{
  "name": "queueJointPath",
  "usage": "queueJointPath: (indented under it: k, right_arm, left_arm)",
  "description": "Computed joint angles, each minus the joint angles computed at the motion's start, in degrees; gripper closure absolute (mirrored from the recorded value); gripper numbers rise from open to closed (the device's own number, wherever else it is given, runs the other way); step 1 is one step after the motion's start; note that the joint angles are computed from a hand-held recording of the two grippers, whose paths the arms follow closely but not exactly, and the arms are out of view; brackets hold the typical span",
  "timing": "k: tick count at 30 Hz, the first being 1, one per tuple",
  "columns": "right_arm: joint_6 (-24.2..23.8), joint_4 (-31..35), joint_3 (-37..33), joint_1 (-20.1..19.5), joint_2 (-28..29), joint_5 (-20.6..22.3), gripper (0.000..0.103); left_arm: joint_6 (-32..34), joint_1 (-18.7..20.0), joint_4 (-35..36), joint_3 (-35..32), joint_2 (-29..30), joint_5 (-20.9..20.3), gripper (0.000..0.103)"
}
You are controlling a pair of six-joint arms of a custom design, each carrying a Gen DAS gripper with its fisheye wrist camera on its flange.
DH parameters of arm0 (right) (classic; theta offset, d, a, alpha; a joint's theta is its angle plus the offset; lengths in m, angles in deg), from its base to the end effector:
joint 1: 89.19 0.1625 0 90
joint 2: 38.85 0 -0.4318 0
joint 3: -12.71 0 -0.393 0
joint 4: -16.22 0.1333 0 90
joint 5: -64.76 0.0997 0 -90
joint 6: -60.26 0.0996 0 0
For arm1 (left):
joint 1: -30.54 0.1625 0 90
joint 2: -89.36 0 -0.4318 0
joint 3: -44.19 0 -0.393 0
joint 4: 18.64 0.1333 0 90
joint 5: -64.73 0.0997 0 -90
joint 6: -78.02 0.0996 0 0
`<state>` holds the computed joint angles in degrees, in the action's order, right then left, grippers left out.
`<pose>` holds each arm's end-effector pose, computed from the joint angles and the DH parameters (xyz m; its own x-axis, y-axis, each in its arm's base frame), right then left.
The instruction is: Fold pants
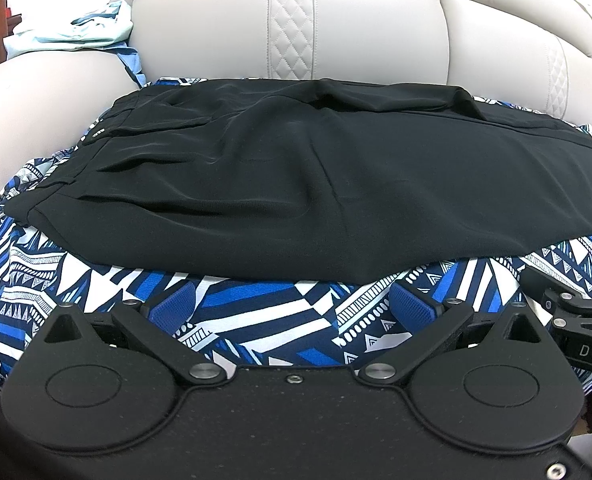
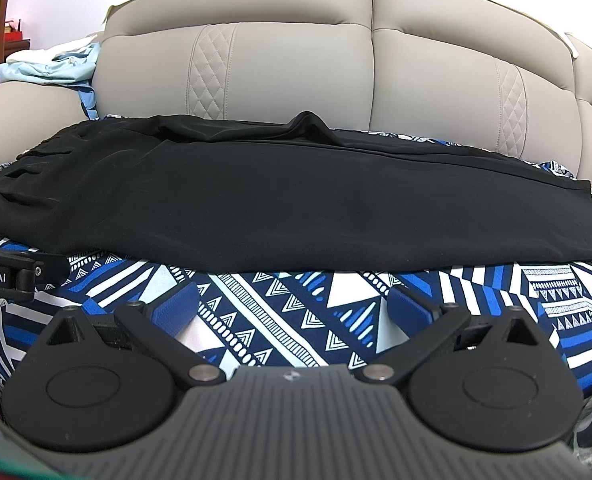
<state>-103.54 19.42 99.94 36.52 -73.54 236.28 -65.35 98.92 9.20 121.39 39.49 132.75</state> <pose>0.3317 -0.4019 0.0280 -0.5617 0.5387 0.6279 -0.3392 0.5423 -0.7687 -0.0619 -0.6191 0.1795 -0.5746 0.5700 -0.5873 0.8041 0.5271 -0.2750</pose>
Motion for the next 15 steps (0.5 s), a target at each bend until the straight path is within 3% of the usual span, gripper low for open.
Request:
queueJointPath:
  k: [15]
  right_arm:
    - [1.1,1.2,-0.5,0.1,0.4,0.1,0.000]
  left_arm:
    - [0.0,0.0,0.0,0.0,0.0,0.0,0.000]
